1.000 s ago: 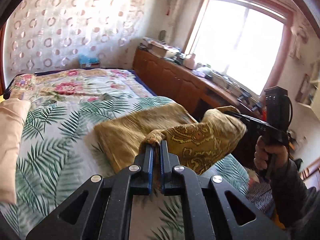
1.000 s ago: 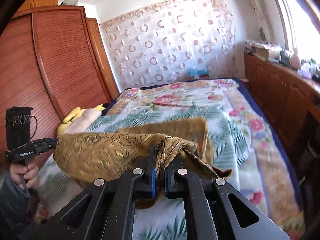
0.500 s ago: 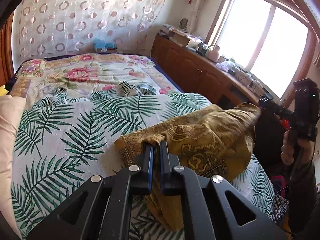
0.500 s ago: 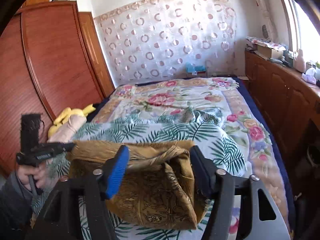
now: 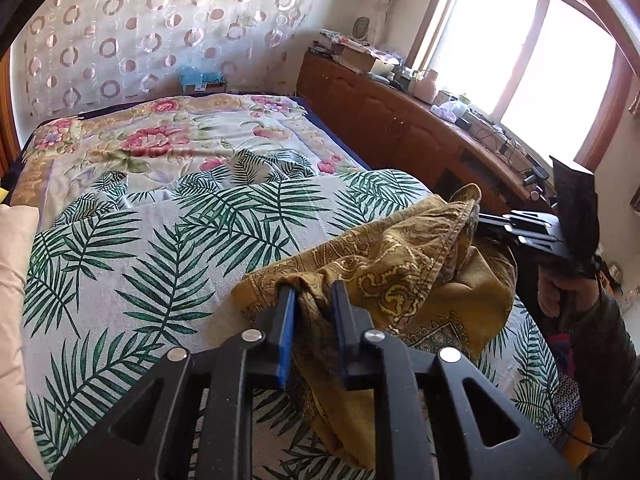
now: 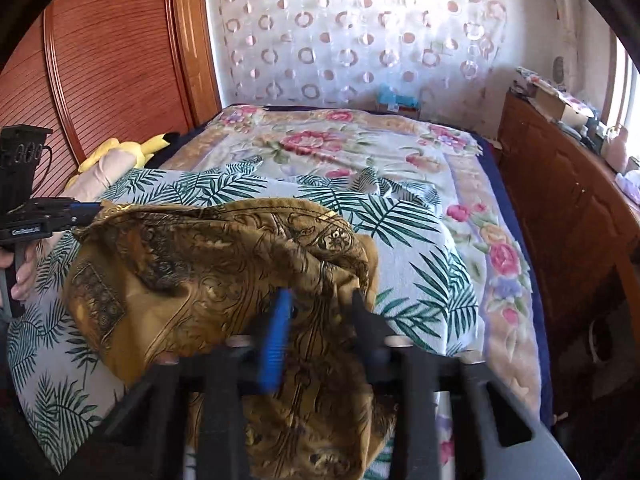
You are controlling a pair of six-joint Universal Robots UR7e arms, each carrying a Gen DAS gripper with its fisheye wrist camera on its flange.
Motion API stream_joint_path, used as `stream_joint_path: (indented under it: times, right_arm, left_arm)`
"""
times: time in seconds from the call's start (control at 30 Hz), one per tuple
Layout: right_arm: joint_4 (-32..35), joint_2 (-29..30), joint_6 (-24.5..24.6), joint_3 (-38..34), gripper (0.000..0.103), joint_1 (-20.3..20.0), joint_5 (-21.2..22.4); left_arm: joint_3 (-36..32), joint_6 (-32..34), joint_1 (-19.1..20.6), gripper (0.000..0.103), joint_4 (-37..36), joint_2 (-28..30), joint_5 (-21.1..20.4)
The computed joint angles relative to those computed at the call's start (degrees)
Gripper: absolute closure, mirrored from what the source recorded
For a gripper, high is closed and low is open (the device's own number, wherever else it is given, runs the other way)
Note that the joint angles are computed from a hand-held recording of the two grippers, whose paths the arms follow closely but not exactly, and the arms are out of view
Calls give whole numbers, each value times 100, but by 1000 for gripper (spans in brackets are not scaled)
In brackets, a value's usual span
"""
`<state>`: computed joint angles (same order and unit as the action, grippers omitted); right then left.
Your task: Fold small clothes
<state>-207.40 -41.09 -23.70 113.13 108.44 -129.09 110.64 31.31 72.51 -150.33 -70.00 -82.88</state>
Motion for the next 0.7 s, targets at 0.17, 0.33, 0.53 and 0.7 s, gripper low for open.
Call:
stream_joint_path:
  times: [0.17, 0.33, 0.53, 0.7]
  right_arm:
    - [32, 14, -75, -205, 102, -10, 97]
    - [-505, 219, -75, -363, 103, 8, -470]
    - [-651, 385, 137, -431, 103, 243, -828]
    - [-634, 371, 261, -233, 103, 486, -932]
  left_arm:
    - [63, 192, 29, 39, -245, -96, -63]
    - [2, 242, 88, 22, -291, -52, -42]
    - [-68, 545, 189, 22, 82, -18, -283]
    - [-85, 744, 138, 22, 351, 16, -224]
